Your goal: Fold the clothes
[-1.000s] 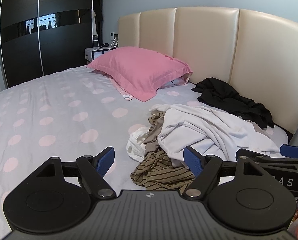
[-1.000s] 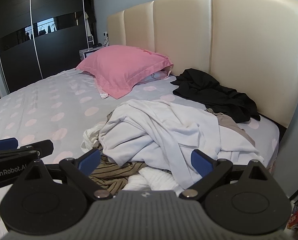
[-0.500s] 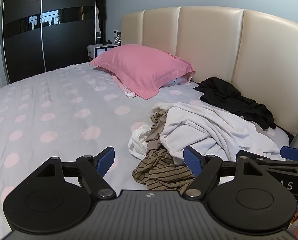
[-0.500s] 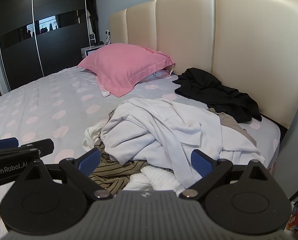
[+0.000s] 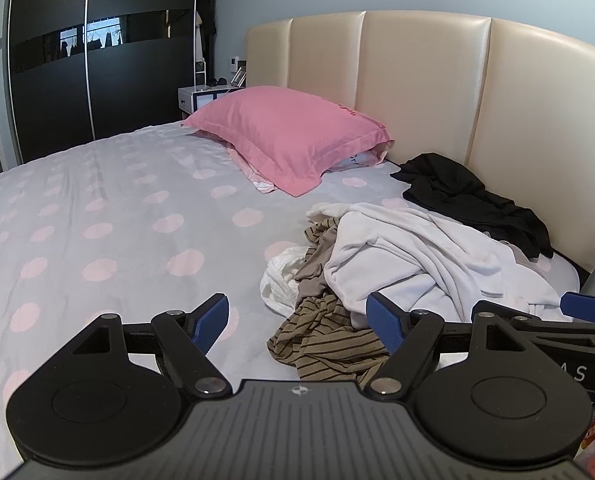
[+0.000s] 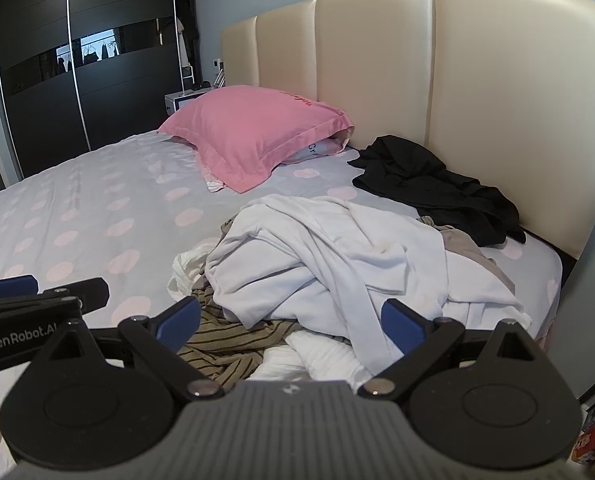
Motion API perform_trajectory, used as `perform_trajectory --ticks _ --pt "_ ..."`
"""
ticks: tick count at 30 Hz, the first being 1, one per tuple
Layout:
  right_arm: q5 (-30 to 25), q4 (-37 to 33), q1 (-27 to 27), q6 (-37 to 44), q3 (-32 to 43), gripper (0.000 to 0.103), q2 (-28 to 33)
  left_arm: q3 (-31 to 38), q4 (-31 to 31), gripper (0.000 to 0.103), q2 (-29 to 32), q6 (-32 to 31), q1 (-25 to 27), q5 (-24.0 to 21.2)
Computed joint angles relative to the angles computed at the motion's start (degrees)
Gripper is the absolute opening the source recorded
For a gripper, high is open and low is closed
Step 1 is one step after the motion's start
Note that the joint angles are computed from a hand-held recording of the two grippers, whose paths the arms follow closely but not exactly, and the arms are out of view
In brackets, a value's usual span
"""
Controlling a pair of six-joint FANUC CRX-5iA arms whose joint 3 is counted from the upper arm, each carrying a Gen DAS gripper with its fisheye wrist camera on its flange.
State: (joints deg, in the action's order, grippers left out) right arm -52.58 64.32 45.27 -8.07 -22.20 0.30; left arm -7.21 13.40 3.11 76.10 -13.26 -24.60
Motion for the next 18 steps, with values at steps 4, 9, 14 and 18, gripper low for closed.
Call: perform_trajectory --ticks 4,9,14,18 --pt "-0.08 -0.05 0.0 0.03 0.08 0.098 0.03 -0.09 0.4 0.075 -0.01 -0.11 0.1 -0.07" --pt "0.01 -0.27 0.06 0.14 0.11 0.098 -0.03 -0.26 1.19 0.075 0.01 -0.19 0.33 -0.31" --pt "0.09 -0.19 0.08 0.25 0.04 0.098 -0.09 0.3 -0.16 0.075 0.12 1.3 0.13 -0.84" --pt "0.15 -0.26 0.05 0.39 0.05 0.098 -0.09 0.75 -1.21 0.075 0.23 2.47 -0.04 -1.29"
